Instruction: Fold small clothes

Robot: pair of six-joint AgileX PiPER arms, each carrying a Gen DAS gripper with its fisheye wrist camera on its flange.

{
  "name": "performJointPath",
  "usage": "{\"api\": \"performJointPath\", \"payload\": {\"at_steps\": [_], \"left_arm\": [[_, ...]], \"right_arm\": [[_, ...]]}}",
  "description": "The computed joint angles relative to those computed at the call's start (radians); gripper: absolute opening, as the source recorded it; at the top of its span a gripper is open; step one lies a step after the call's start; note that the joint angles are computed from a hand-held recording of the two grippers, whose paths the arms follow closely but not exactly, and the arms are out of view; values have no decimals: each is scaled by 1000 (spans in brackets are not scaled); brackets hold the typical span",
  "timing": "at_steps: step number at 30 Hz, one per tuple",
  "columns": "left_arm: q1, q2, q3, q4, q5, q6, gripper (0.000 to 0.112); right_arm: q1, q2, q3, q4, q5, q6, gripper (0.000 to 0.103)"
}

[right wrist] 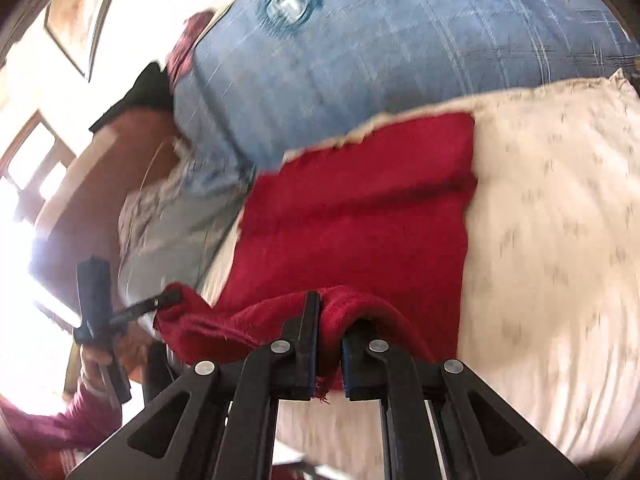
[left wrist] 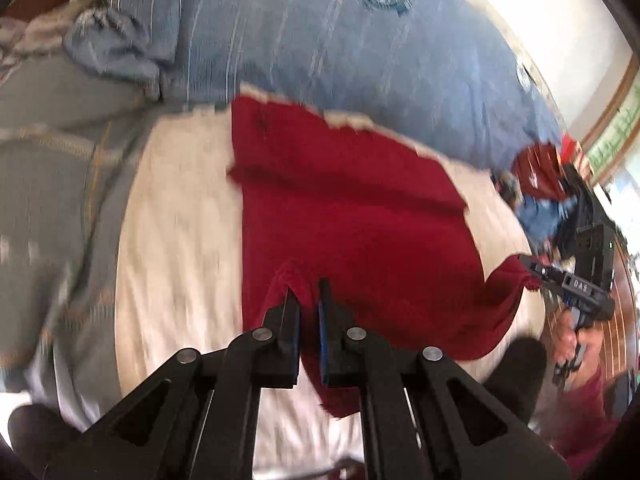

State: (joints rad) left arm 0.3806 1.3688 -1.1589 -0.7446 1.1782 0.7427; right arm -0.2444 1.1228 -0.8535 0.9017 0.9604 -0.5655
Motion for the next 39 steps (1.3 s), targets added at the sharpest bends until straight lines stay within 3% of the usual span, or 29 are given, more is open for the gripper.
{"api": "performJointPath", "payload": {"at_steps": [2,7,10,16,22,26,31,34,36,39], "left_arm": [[-51,76,-75,-23,-58,-47,5],[-172,232,-239,17,-205,-164,5],[-220,364,-387,71,-234,-259,5],[-282,530,-591,160,-253,-388,5],[-307,689,-788,231,-205,-464,7],[-311,732,-843,243,-189,-490,7],[-308,752,-888,229,-180,-523,7],[-309,792,-957,231,-152,-557,7],[-318,832,-1019,256,-122,-589,8],[-319,860,-1069,255,-79,-603,17]], "right_arm": [[42,89,-65,-4,-92,31,8],[73,283,-235,-47,-209,75,8],[57,413,-355,-30,-214,83,8],[100,633,-584,-136,-259,226,8],[126,800,-760,-237,-256,308,9],[147,802,-772,-308,-285,342,8],[136,775,-759,-278,-326,359,8],[136,809,-808,-313,-300,412,8],[140,869,-889,-363,-228,460,11],[143,916,-954,-428,-172,541,24]]}}
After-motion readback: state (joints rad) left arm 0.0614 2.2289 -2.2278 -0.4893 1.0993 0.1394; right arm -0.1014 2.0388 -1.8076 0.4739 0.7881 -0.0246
